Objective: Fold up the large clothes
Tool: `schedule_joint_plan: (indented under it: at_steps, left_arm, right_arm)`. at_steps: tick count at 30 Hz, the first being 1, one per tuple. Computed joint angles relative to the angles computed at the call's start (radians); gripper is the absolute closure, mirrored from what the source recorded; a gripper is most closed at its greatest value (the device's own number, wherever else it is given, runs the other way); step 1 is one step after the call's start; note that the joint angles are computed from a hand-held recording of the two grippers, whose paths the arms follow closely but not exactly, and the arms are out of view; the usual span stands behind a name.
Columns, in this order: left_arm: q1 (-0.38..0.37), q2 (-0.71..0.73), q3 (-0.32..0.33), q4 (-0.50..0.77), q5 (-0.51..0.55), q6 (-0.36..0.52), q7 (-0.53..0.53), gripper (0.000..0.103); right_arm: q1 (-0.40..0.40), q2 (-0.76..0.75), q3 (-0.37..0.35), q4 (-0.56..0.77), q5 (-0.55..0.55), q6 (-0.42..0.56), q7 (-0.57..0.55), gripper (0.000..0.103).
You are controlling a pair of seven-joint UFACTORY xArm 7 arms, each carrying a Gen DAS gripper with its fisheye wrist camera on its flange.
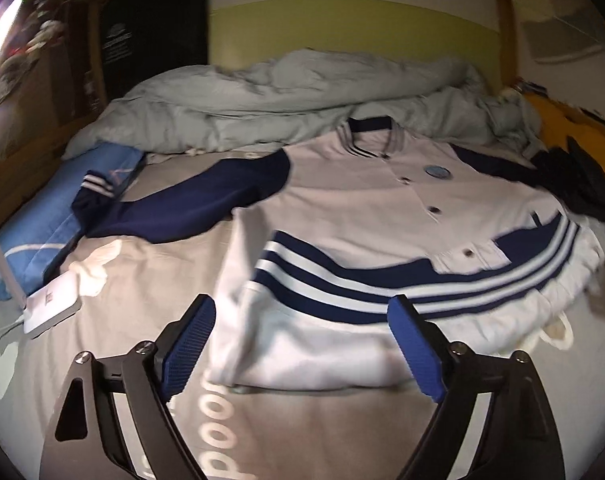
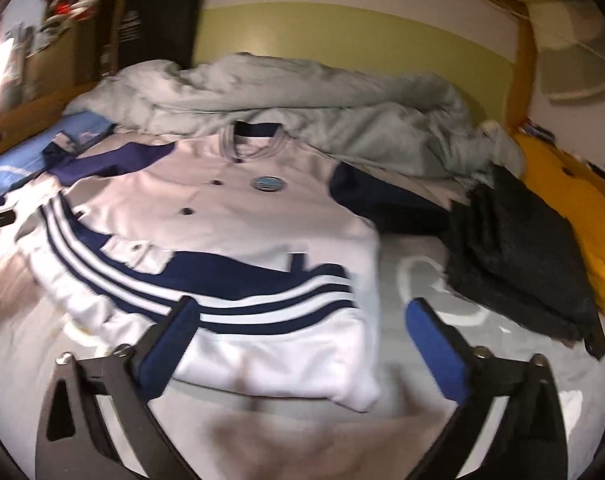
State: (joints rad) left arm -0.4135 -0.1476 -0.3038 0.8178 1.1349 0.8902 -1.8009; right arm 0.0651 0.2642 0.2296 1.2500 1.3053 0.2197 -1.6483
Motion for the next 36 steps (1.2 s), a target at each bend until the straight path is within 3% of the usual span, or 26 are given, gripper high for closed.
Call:
schedule_joint_plan:
  at_steps: [6,8,10,12,14,16,18,19,21,22,24,25,27,29,31,34,36]
  left_arm:
    - [-0.033,0.121,0.016,0.076,-0.025,-0.017,0.108,0.008]
    - [-0.046,0.156,0.031,0.096,-0.037,-0.031,0.154,0.007]
    - [-0.063,0.206,0.044,0.124,-0.058,-0.041,0.219,0.0]
    - [-0.079,0.267,0.05,0.161,-0.071,-0.028,0.283,0.0]
    - [-0.134,0.346,0.072,0.223,-0.065,0.077,0.334,0.0]
    - [-0.166,0.362,0.099,0.232,-0.031,0.1,0.314,0.0]
    - [-0.181,0.362,0.117,0.235,-0.024,0.128,0.297,0.0]
    - [-0.187,0.366,0.124,0.239,-0.022,0.16,0.294,0.0]
    - [-0.182,0.369,0.135,0.239,-0.049,0.192,0.307,0.0]
    - [-0.166,0.351,0.142,0.219,-0.066,0.157,0.3,0.002]
    - [-0.141,0.321,0.151,0.189,-0.097,0.134,0.28,0.014]
    - [-0.137,0.316,0.151,0.185,-0.103,0.156,0.278,0.027]
    - [-0.118,0.284,0.152,0.145,-0.101,0.141,0.261,0.039]
    - [-0.097,0.259,0.145,0.113,-0.085,0.073,0.247,0.061]
    - [-0.129,0.28,0.144,0.139,-0.072,0.148,0.25,0.077]
    - [-0.118,0.253,0.112,0.133,-0.074,0.149,0.214,0.085]
    - [-0.12,0.192,0.099,0.1,-0.091,0.136,0.172,0.085]
  right_arm:
    - [0.054,0.003,0.009,-0.074,-0.146,0.001,0.054,0.0]
    - [0.073,0.011,0.02,-0.107,-0.221,-0.031,0.079,0.001]
    - [0.063,0.021,0.061,-0.129,-0.231,-0.082,0.035,0.001]
    - [0.06,0.037,0.094,-0.142,-0.252,-0.141,0.023,0.001]
    - [0.146,0.062,0.03,-0.159,-0.377,-0.223,0.144,0.001]
    - [0.212,0.083,-0.025,-0.173,-0.466,-0.288,0.203,0.001]
    - [0.197,0.109,0.004,-0.171,-0.489,-0.369,0.194,0.001]
    - [0.224,0.122,-0.028,-0.158,-0.505,-0.39,0.219,0.001]
    - [0.363,0.147,-0.205,-0.11,-0.506,-0.351,0.29,0.001]
    - [0.414,0.162,-0.286,-0.079,-0.517,-0.3,0.345,0.001]
    - [0.502,0.202,-0.438,-0.018,-0.563,-0.216,0.484,0.003]
    - [0.505,0.216,-0.47,0.012,-0.581,-0.169,0.531,0.01]
    - [0.477,0.229,-0.479,0.051,-0.605,-0.112,0.579,0.03]
    - [0.417,0.221,-0.437,0.075,-0.61,-0.031,0.586,0.047]
    - [0.378,0.209,-0.4,0.078,-0.622,0.01,0.593,0.066]
    - [0.344,0.179,-0.359,0.048,-0.645,-0.009,0.612,0.079]
    - [0.295,0.136,-0.304,0.013,-0.636,-0.016,0.586,0.08]
